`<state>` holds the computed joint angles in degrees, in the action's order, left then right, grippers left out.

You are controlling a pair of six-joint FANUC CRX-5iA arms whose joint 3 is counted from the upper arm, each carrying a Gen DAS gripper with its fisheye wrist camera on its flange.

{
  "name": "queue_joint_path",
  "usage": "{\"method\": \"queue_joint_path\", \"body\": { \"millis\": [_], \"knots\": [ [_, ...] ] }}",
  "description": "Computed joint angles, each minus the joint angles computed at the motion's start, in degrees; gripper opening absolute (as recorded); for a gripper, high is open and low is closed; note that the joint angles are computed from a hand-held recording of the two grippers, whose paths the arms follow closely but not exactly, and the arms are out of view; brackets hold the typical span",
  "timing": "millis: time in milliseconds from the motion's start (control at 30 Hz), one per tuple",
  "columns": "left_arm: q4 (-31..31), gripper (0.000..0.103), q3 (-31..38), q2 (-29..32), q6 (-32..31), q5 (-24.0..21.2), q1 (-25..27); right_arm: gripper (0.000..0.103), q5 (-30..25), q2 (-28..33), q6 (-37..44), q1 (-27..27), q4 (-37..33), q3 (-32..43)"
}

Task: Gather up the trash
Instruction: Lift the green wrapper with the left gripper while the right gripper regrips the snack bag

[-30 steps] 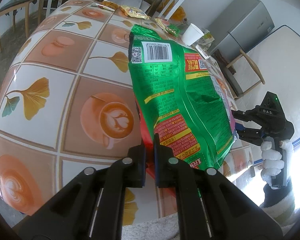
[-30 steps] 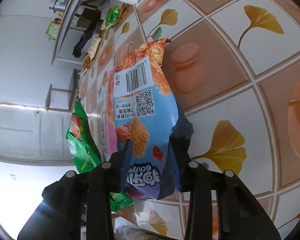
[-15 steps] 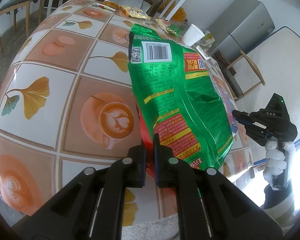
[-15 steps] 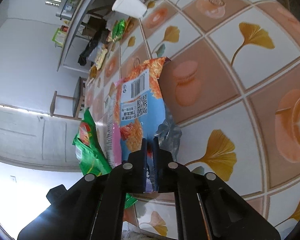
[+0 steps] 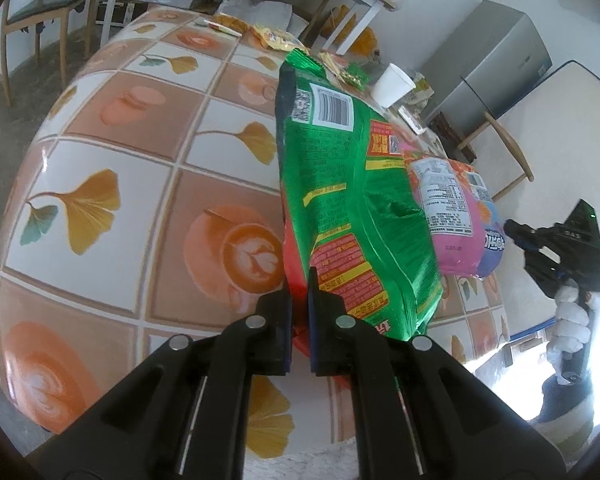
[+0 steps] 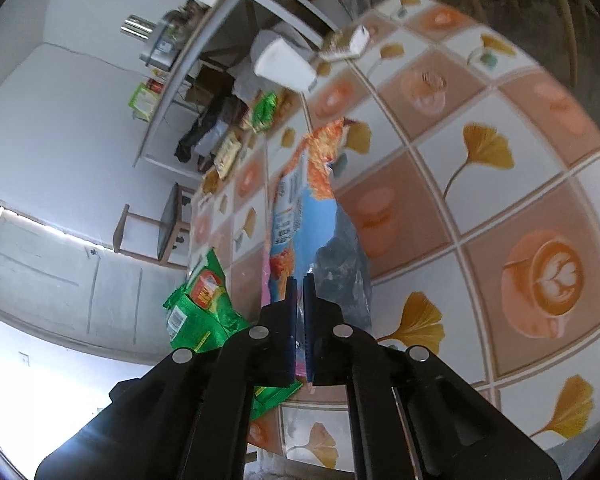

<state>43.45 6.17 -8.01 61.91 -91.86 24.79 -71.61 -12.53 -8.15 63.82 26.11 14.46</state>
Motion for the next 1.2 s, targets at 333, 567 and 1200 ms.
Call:
{"method": "queue_joint_path", "body": {
  "millis": [333, 567, 1200],
  "knots": [
    [-0.69, 0.003, -0.15, -0.03, 0.09, 0.45, 0.02, 0.008, -1.64, -1.56, -0.95, 1.61, 2.7, -0.15],
    [-1.12, 0.003, 0.19, -0.03, 0.36, 0.48, 0.32, 0.061, -7.7, 4.45, 5.05, -0.26, -2.7, 7.18],
    [0.11, 0.004, -0.39, 0.43, 0.11, -0.19, 1.49, 0.072, -2.08, 4.87, 2.34, -10.48, -13.91, 3.75]
  ]
}}
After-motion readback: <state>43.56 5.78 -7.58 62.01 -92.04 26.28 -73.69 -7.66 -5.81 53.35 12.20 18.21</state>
